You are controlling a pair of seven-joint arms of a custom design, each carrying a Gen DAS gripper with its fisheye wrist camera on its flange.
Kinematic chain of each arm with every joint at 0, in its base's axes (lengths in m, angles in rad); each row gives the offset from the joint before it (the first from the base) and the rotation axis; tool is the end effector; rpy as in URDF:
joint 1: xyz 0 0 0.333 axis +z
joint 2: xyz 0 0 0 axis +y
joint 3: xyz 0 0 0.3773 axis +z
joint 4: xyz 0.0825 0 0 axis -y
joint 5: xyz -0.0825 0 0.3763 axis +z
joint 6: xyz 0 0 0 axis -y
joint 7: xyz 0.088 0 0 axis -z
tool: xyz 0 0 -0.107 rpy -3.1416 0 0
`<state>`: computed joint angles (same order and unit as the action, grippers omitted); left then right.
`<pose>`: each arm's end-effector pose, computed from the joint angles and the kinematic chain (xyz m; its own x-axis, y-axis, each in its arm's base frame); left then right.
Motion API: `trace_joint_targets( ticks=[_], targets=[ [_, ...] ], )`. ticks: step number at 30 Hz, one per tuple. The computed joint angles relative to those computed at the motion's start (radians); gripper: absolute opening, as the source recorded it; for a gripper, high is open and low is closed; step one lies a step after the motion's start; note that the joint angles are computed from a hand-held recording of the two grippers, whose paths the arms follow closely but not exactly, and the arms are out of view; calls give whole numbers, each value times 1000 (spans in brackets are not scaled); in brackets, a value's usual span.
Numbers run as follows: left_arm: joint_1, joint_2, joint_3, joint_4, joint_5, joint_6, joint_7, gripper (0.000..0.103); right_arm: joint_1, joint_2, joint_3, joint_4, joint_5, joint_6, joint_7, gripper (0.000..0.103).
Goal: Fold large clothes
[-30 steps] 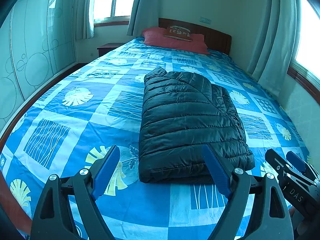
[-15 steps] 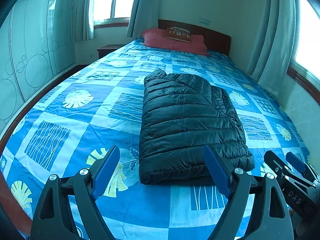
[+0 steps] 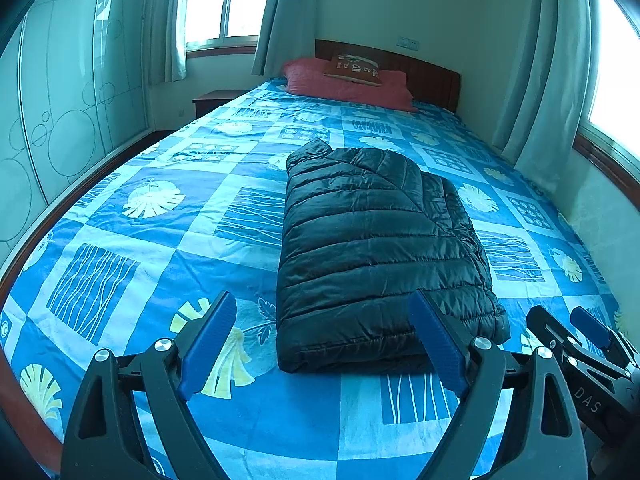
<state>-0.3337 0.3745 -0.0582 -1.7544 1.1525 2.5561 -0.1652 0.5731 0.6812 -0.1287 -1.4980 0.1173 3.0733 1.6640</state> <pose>0.6418 -0.2734 0.4572 0.4075 -0.9029 0.1370 -0.5478 -0.3618 -0.7543 0.7088 0.3610 0.4316 0.3399 -0.9363 -0.0886 -0.6099 -0.1478 -0.7786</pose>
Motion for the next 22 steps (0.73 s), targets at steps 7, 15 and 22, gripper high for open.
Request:
trace_joint_targets(
  ticks=[7,15,22],
  targets=[
    [11,10,3,-4,-49,45,12,88,-24,12,23,18,5,-14,-18,87],
    [-6,19,14,8,-51,-20,27,88,-42,25,34,38,10,-27,-29,87],
    [36,45,11,1,-115,10,91,88,-37,61,-24,68,13,-36,19,92]
  ],
)
